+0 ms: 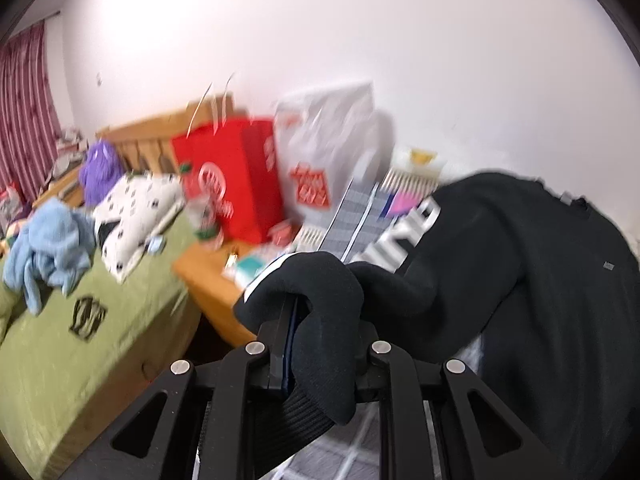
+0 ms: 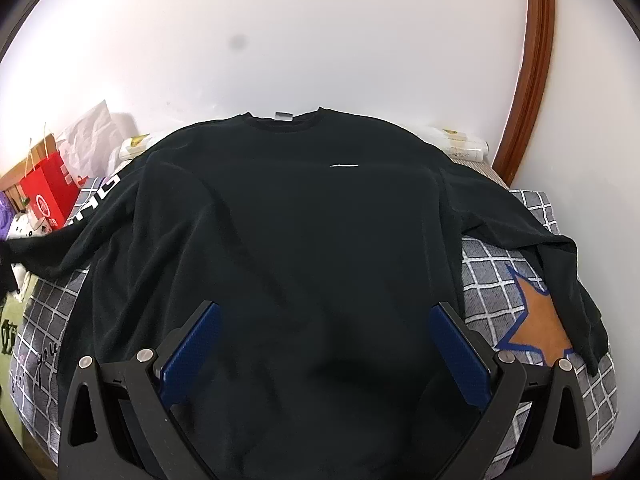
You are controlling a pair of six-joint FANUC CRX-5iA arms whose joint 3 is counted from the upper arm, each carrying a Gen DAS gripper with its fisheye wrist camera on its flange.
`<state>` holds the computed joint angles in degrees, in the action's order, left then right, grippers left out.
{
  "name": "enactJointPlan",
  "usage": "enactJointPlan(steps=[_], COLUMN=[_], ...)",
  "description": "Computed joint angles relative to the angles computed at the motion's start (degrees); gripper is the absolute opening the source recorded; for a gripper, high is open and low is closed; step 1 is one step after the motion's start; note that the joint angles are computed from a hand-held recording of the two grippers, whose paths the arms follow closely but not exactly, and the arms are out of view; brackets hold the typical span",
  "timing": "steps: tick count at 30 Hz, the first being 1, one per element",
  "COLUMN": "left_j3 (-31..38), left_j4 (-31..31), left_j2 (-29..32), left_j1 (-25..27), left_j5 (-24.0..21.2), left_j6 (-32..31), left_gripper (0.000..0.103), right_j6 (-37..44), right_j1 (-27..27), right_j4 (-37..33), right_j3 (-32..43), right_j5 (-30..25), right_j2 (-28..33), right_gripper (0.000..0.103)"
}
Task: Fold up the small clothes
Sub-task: 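Grasp the printed sleeve cuff with the left gripper and lift it, then carry the sleeve across the sweatshirt body with the left gripper and release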
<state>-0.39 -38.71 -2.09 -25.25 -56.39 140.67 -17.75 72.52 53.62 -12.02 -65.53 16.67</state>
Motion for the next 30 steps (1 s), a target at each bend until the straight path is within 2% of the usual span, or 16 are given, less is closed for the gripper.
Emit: enactJointPlan(steps=[5,8,12,24,30], left_j3=[8.7,13.6,21.1,42.7,54.1], left_j4=[-2.5,-1.5,-1.9,5.6,10.3], left_j2=[5.3,8.9,14.8,32.9,42.5], left_j1=[-3.6,-5.3,-8.1,-12.1,-13.9], left_j5=[-0.3,1.3,0.9,1.1,-2.3], left_j6=[-0.9,-3.0,-5.4,-15.0,-20.7], left_gripper=[0.018,0.017,0.017,0.017,0.017], right_j6=[0.1,-2.1,-3.4,-6.1,-7.2], right_j1=[-1.3,-2.1,-3.1,-7.4,-9.4], right_j4=[0.5,1.0,1.3,0.0,0.4], right_j3=[-2.6,-4.9,-7.4,-15.5,-19.0], right_j5=[-0.1,0.4,0.0,-0.3,1.4], right_j2=[-2.4,-4.4,-6.5,-12.7,-14.5], right_gripper=[0.102,0.102,0.102,0.102,0.102])
